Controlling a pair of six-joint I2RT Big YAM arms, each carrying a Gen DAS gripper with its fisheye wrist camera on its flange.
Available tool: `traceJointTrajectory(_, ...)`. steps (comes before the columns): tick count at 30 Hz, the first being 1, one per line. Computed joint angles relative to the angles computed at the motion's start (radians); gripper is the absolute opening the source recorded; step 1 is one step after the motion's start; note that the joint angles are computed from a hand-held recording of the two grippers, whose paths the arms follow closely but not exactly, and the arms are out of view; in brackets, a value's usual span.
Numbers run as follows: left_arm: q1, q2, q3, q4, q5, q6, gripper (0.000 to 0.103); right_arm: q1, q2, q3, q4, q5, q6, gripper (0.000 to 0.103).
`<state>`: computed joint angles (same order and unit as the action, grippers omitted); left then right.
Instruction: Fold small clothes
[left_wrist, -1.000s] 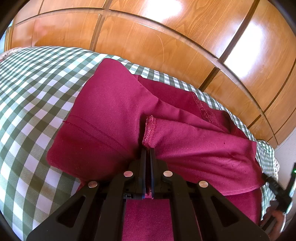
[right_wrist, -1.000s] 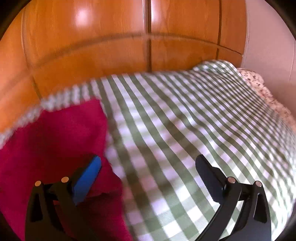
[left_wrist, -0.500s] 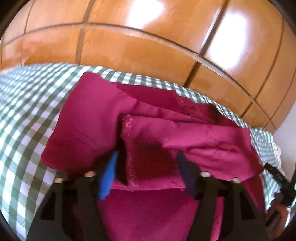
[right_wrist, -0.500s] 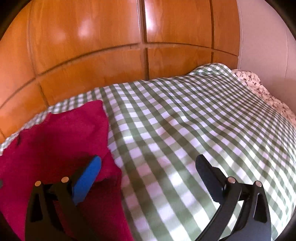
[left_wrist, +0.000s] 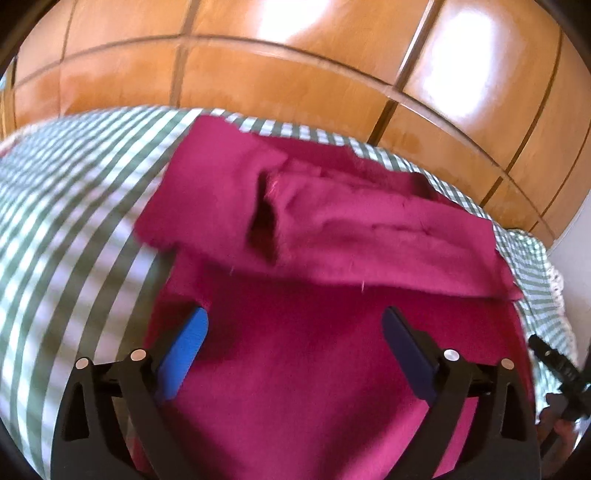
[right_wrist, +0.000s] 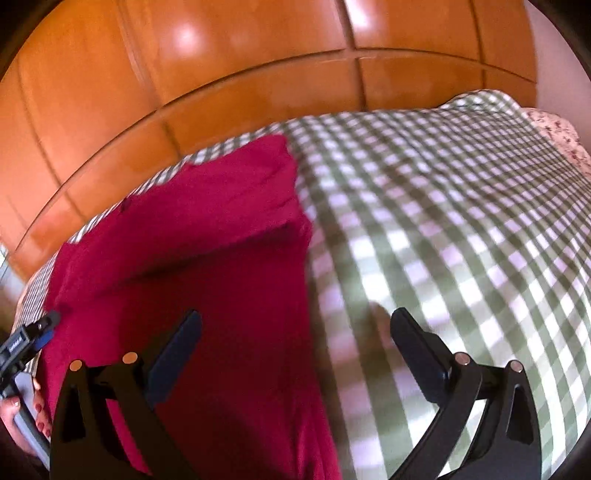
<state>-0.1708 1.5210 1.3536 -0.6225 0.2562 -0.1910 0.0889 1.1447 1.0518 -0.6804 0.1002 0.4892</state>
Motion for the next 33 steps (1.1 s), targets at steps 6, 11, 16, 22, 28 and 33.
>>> traceJointTrajectory(6, 0.033, -0.093, -0.097, -0.014, 0.054, 0.071, 0.094, -0.053, -0.082, -0.098, 0.078, -0.173, 0.044, 0.101)
traceJointTrajectory(11, 0.02, -0.177, -0.175, -0.026, -0.062, 0.221, 0.096, -0.078, -0.14, -0.135, 0.072, -0.258, -0.015, 0.101)
traceJointTrajectory(16, 0.088, -0.237, -0.235, -0.025, -0.019, 0.185, 0.096, -0.11, -0.199, -0.168, 0.071, -0.328, -0.005, 0.081)
traceJointTrajectory(22, 0.211, -0.279, -0.279, -0.074, 0.191, 0.209, 0.094, -0.172, -0.257, -0.199, 0.04, -0.485, -0.004, 0.069)
traceJointTrajectory(28, 0.262, -0.297, -0.289, -0.144, 0.348, 0.266, 0.075, -0.232, -0.334, -0.268, 0.027, -0.673, 0.051, 0.049)
traceJointTrajectory(33, 0.295, -0.315, -0.316, -0.184, 0.46, 0.255, 0.068, -0.205, -0.382, -0.295, -0.026, -0.708, 0.043, 0.049)
